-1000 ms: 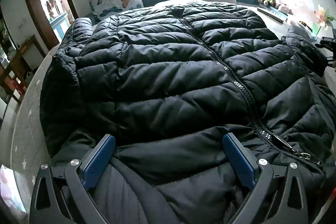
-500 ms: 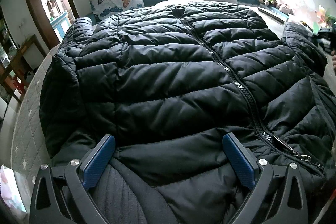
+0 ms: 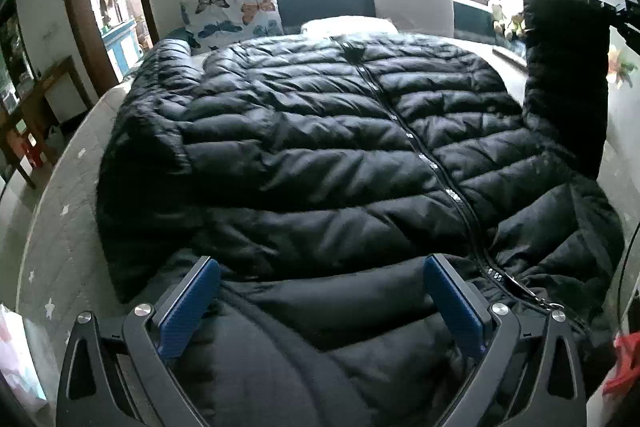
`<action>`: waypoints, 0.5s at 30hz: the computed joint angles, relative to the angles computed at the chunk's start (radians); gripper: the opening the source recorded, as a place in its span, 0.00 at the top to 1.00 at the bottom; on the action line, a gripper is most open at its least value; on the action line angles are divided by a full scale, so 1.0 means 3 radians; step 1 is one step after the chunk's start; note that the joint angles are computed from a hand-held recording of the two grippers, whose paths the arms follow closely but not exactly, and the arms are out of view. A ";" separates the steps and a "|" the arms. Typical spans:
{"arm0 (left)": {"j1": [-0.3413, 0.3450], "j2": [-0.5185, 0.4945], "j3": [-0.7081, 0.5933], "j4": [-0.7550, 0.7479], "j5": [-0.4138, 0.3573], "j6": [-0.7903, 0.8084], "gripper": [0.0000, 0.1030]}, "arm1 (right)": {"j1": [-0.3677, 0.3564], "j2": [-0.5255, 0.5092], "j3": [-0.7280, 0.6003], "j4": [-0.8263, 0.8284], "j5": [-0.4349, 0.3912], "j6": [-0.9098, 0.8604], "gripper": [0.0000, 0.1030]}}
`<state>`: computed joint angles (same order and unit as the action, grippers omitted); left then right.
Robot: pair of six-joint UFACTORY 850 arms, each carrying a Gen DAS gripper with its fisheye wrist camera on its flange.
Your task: Fold large clothes
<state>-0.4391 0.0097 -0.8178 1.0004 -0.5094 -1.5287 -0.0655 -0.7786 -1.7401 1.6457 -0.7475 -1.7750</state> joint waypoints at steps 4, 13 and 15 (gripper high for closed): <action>0.0050 0.0212 0.0156 0.0150 0.0050 -0.0171 0.00 | 0.0223 0.0340 0.0532 0.0045 -0.0025 -0.0610 0.88; 0.0084 0.0617 0.0499 0.0384 0.0079 -0.0469 0.00 | 0.0880 0.0540 0.1237 -0.0714 0.0642 -0.1193 0.88; 0.0105 0.0670 0.0550 0.0360 0.0093 -0.0485 0.00 | 0.0962 0.0472 0.1240 -0.0975 0.0777 -0.1039 0.88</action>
